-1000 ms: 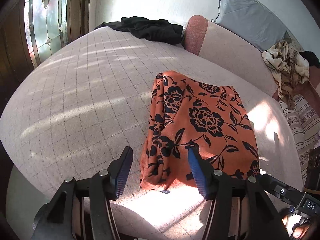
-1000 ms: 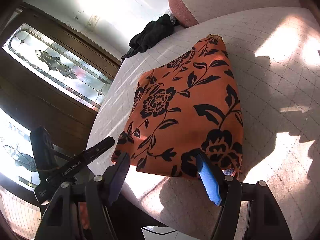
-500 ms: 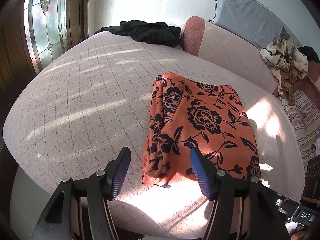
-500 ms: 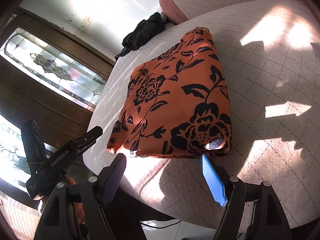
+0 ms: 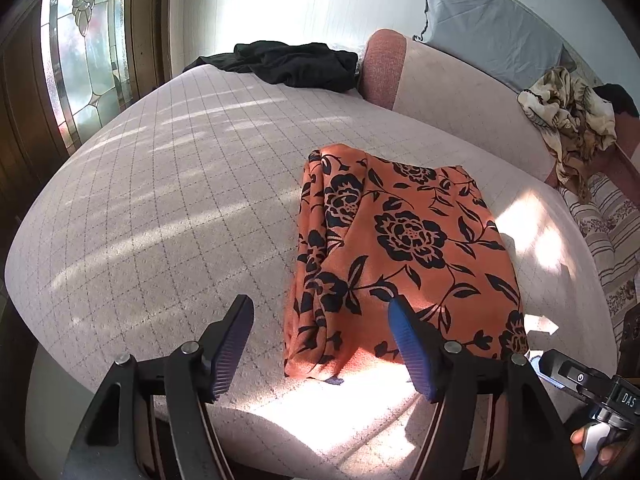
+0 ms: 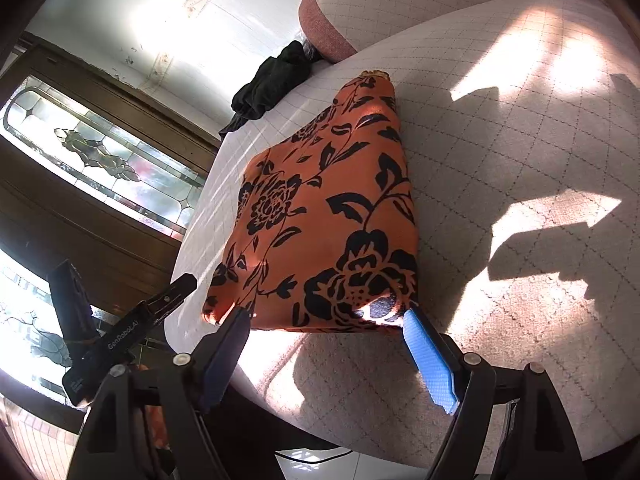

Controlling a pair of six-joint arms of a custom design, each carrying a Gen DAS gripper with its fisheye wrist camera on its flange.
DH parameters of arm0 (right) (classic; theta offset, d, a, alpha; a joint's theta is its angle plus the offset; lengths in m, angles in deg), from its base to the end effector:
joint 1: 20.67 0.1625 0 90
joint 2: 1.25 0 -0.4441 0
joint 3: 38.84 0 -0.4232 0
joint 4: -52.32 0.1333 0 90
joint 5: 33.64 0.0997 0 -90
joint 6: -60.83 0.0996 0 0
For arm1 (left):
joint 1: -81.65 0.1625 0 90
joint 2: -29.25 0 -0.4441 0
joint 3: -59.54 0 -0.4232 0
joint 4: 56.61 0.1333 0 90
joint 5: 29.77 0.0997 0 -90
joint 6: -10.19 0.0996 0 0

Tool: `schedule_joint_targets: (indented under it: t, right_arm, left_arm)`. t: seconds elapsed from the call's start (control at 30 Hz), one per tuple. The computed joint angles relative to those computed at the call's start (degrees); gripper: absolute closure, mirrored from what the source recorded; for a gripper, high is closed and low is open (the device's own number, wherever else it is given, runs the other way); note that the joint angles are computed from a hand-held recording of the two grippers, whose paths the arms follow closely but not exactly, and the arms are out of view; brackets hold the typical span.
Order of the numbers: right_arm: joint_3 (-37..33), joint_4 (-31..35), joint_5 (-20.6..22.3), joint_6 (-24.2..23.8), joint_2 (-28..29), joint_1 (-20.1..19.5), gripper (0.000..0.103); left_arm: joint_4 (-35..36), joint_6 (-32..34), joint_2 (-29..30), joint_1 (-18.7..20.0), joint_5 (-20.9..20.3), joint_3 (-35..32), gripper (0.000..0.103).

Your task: Fold small clothes

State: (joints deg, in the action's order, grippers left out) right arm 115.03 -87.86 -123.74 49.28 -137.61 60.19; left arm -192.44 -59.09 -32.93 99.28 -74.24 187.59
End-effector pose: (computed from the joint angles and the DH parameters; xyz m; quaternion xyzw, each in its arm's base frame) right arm 0.0965 -0.2382 0.3116 0.0199 -0.9594 0.2765 0.0513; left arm -0.3670 -0.3311 0.0693 0.0918 0.9059 -0.3072 0.2767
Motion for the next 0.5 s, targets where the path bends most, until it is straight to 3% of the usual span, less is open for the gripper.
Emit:
schedule_joint_targets:
  t: [0.13, 0.27, 0.5]
  right_arm:
    - [-0.4, 0.7, 1.3, -0.9, -1.2, -3.0, 0.021]
    - [-1.4, -0.8, 2.7, -2.0, 1.1, -5.5, 0.020]
    - [-6.2, -6.0, 9.2, 0.0, 14.8, -9.5, 0.020]
  left_arm:
    - [-1.9, -1.9, -0.8, 1.3, -0.7, 1.2, 0.030]
    - [-3.3, -0.8, 0.1, 1.2, 0.6, 0.8, 0.030]
    - [-7.1, 12.5, 8.3, 2.0, 4.7, -4.6, 0.030]
